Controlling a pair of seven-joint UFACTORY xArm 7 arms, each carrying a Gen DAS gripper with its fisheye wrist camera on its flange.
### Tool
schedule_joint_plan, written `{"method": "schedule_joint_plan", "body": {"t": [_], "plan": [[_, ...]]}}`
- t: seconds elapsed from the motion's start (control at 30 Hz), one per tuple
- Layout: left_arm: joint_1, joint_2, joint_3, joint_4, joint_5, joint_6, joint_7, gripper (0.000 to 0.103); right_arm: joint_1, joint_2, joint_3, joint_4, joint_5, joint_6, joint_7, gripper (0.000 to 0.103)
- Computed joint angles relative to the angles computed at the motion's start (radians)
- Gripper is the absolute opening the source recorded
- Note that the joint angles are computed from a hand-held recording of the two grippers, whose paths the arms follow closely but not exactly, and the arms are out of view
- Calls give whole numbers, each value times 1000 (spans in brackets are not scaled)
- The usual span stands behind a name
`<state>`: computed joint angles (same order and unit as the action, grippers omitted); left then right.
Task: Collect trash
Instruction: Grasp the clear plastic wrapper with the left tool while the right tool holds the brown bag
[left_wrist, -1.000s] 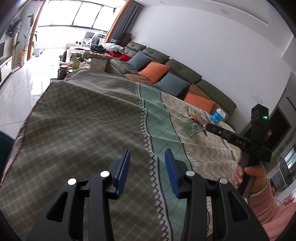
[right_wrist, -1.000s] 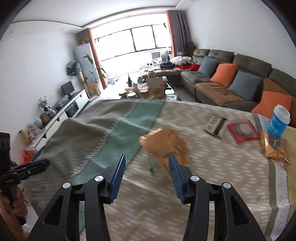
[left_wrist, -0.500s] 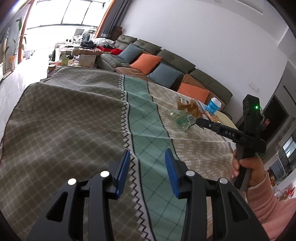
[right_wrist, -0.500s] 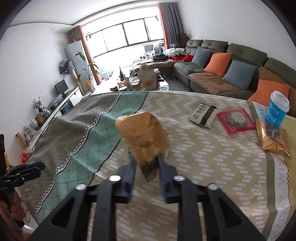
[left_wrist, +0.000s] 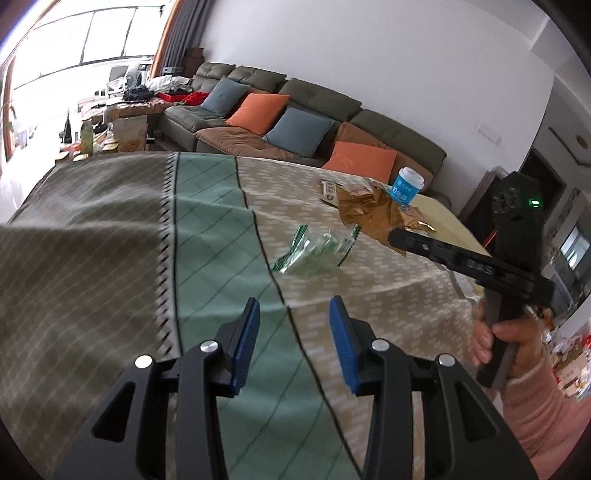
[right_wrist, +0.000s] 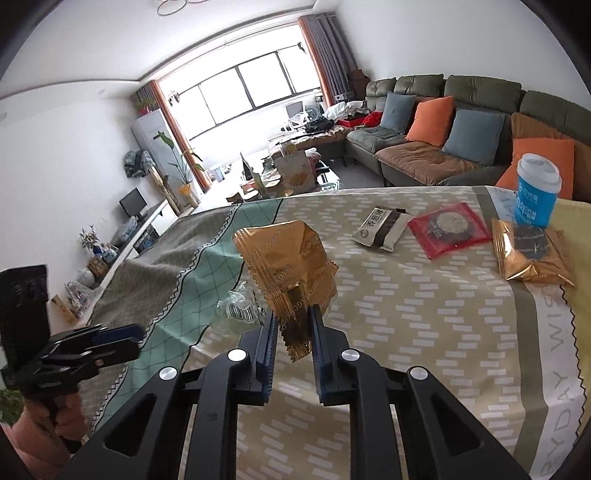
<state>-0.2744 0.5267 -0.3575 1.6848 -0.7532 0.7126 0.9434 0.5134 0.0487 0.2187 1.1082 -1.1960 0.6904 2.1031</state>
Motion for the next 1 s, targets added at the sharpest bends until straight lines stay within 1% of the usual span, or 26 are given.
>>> {"method": "schedule_joint_plan", "body": {"t": [0.2, 0.57, 1.0], "plan": [[-65, 59, 9, 80, 90, -27, -62, 41, -6, -27, 3, -41, -41, -26, 57, 17], [-82, 87, -7, 115, 161, -52, -93, 41, -33, -49, 13, -80, -98, -63, 137, 17], [-106, 123, -12, 160, 219, -58, -106, 41, -64, -88, 24, -124, -135, -104, 183, 17]]}}
